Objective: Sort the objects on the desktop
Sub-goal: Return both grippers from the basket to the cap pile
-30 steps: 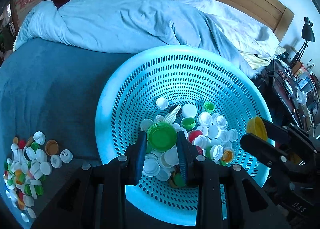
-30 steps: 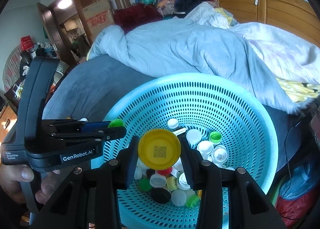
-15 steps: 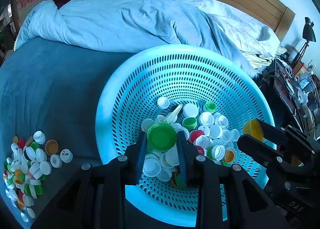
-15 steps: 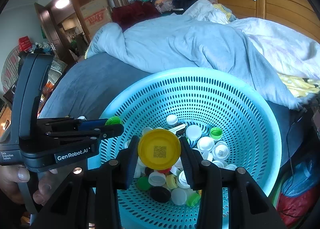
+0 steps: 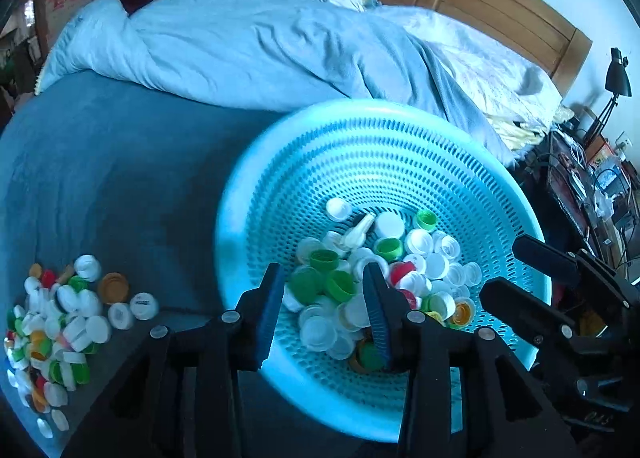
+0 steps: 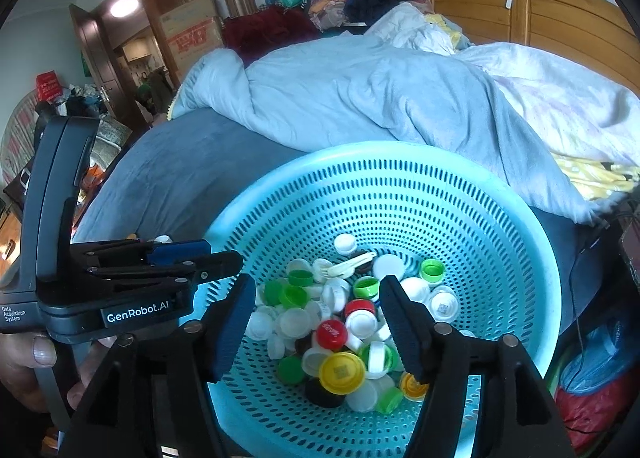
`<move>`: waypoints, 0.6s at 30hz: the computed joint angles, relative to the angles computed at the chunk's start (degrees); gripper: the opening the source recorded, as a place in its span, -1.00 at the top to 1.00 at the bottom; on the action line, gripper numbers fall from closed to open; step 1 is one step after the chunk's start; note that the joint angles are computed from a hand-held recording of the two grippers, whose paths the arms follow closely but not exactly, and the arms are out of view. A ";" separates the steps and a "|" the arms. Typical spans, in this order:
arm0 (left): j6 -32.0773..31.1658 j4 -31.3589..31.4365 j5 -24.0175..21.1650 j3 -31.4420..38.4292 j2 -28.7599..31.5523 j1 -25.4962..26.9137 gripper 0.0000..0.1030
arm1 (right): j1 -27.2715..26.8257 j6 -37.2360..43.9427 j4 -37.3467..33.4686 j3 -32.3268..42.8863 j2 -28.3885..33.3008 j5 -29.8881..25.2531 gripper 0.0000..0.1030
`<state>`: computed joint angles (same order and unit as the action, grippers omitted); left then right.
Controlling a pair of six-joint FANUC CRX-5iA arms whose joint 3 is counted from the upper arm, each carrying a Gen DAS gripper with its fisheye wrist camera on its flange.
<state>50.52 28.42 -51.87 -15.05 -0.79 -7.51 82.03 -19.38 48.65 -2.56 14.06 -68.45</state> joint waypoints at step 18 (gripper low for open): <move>-22.05 14.05 14.72 -25.85 -11.92 45.34 0.25 | -1.45 20.10 -6.45 19.40 14.99 9.07 -0.50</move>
<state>28.47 42.47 -37.16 -40.90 -12.71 37.83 80.59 0.73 42.20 16.84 29.05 -59.38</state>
